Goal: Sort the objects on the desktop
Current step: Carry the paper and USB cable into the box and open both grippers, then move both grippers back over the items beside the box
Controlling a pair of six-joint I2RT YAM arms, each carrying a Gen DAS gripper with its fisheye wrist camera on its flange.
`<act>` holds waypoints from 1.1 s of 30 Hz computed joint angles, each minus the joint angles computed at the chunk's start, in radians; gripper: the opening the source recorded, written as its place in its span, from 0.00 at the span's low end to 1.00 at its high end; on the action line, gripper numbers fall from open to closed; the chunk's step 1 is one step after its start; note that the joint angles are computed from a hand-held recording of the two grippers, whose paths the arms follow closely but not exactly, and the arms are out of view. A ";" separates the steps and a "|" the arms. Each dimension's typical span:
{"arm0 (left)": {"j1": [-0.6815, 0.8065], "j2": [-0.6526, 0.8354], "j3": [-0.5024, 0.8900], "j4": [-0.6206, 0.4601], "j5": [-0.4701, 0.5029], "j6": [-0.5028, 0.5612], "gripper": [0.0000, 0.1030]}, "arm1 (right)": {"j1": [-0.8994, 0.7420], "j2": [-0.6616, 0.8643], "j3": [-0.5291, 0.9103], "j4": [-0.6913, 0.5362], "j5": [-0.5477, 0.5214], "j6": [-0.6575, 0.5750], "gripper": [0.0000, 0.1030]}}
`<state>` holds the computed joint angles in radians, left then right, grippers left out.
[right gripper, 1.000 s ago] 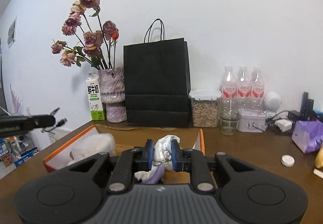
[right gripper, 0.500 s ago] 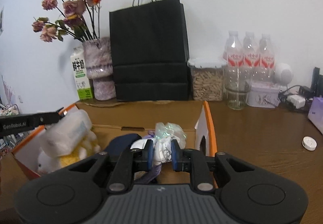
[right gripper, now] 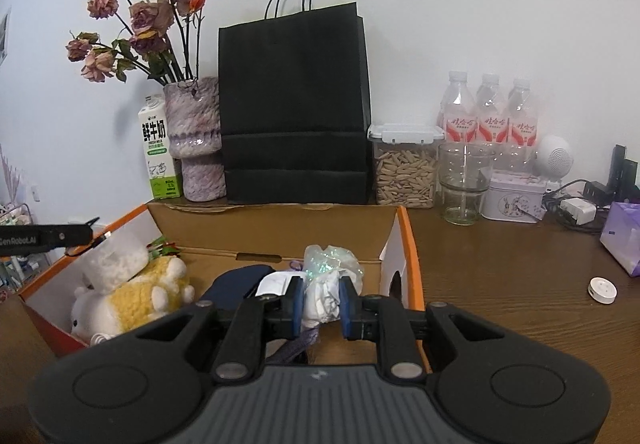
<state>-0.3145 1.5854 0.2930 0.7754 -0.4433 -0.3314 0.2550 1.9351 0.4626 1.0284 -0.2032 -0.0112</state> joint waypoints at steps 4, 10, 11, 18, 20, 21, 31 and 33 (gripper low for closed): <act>-0.015 0.014 -0.004 0.030 -0.009 0.018 0.13 | 0.009 0.001 0.000 -0.003 0.006 -0.004 0.17; -0.031 0.016 -0.004 0.032 0.006 0.024 0.13 | 0.016 0.003 0.005 -0.010 0.008 -0.008 0.19; -0.031 0.018 -0.003 0.033 0.006 0.024 0.13 | 0.016 0.003 0.005 -0.010 0.008 -0.008 0.20; -0.066 0.016 -0.024 0.085 -0.025 0.051 0.51 | 0.010 -0.011 -0.021 0.027 0.002 -0.003 0.66; -0.080 0.014 -0.028 0.095 -0.036 0.065 0.55 | 0.019 -0.015 -0.040 0.065 0.023 -0.008 0.79; -0.086 0.011 -0.031 0.099 -0.037 0.067 0.63 | 0.021 -0.019 -0.048 0.079 0.029 -0.009 0.85; -0.120 -0.008 -0.047 0.110 -0.077 0.076 0.74 | 0.022 -0.043 -0.072 0.090 0.030 -0.011 0.90; -0.124 -0.010 -0.047 0.108 -0.086 0.079 0.76 | 0.026 -0.050 -0.078 0.090 0.034 -0.014 0.90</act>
